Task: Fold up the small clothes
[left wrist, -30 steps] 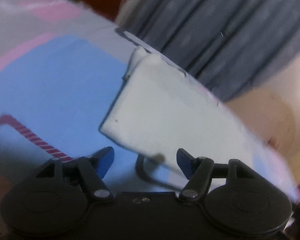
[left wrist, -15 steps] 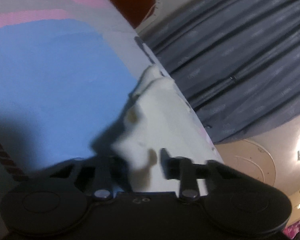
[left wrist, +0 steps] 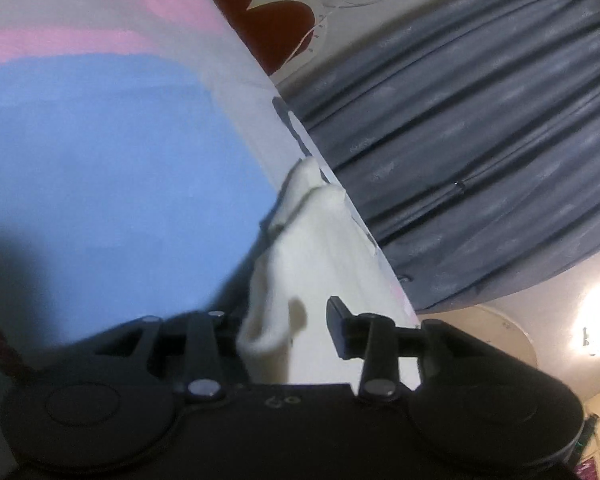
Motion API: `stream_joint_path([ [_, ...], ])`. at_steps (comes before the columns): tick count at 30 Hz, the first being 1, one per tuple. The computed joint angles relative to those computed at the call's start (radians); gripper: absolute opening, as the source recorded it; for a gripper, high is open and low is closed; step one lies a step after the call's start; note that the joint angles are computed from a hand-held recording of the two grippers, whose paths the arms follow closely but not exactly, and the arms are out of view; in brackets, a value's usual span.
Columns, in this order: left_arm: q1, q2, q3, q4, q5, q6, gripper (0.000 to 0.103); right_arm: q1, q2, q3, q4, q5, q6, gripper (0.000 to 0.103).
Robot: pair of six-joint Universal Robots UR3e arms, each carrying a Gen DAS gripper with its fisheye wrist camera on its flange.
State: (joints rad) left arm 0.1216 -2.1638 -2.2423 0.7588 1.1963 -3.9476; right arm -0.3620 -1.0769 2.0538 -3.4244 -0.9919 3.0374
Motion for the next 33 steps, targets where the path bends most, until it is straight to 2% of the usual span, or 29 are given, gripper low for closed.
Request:
stream_joint_path([
  [2, -0.003, -0.002, 0.026, -0.030, 0.004, 0.008, 0.031, -0.018, 0.000, 0.028, -0.060, 0.028, 0.012, 0.000],
  [4, 0.000, -0.011, 0.045, -0.060, -0.013, 0.000, 0.011, -0.028, 0.017, 0.029, -0.071, 0.039, 0.005, 0.000],
  [5, 0.005, -0.007, 0.055, -0.092, -0.027, 0.007, 0.006, -0.025, 0.029, 0.012, -0.041, 0.033, -0.008, 0.000],
  [9, -0.012, 0.040, 0.035, -0.046, -0.038, 0.036, 0.006, -0.056, 0.015, 0.028, -0.041, 0.079, 0.005, 0.000],
  [11, -0.048, 0.082, 0.070, -0.090, -0.039, 0.080, 0.006, -0.099, 0.011, 0.065, -0.095, 0.126, 0.040, 0.000],
  [16, -0.193, 0.138, 0.285, -0.314, -0.031, 0.212, 0.006, -0.240, -0.058, 0.182, -0.197, 0.194, 0.117, 0.000],
  [19, -0.319, 0.084, 0.470, -0.449, 0.017, 0.280, 0.006, -0.383, -0.124, 0.257, -0.216, 0.268, 0.154, 0.000],
  [22, -0.428, -0.023, 0.661, -0.548, 0.044, 0.320, 0.006, -0.544, -0.200, 0.301, -0.152, 0.362, 0.143, 0.000],
  [25, -0.528, -0.160, 0.890, -0.710, 0.065, 0.346, 0.006, -0.696, -0.294, 0.319, 0.014, 0.450, 0.055, 0.000],
  [26, -0.556, -0.213, 0.984, -0.792, 0.077, 0.353, 0.010, -0.745, -0.322, 0.319, 0.110, 0.495, -0.010, 0.000],
  [27, -0.576, -0.260, 1.068, -0.887, 0.043, 0.384, 0.027, -0.780, -0.356, 0.317, 0.220, 0.527, -0.080, 0.000],
  [28, -0.589, -0.281, 1.109, -0.949, 0.017, 0.399, 0.035, -0.813, -0.388, 0.312, 0.332, 0.552, -0.153, 0.000],
  [29, -0.602, -0.281, 1.109, -0.956, 0.015, 0.400, 0.041, -0.837, -0.416, 0.307, 0.420, 0.561, -0.213, 0.000],
  [30, -0.618, -0.262, 1.067, -0.897, 0.038, 0.392, 0.048, -0.857, -0.442, 0.300, 0.494, 0.560, -0.265, 0.001],
  [32, -0.609, -0.203, 0.946, -0.782, 0.059, 0.403, 0.056, -0.897, -0.481, 0.299, 0.624, 0.579, -0.361, 0.017],
  [33, -0.592, -0.166, 0.885, -0.744, 0.083, 0.383, 0.057, -0.918, -0.498, 0.305, 0.666, 0.591, -0.397, 0.046],
])
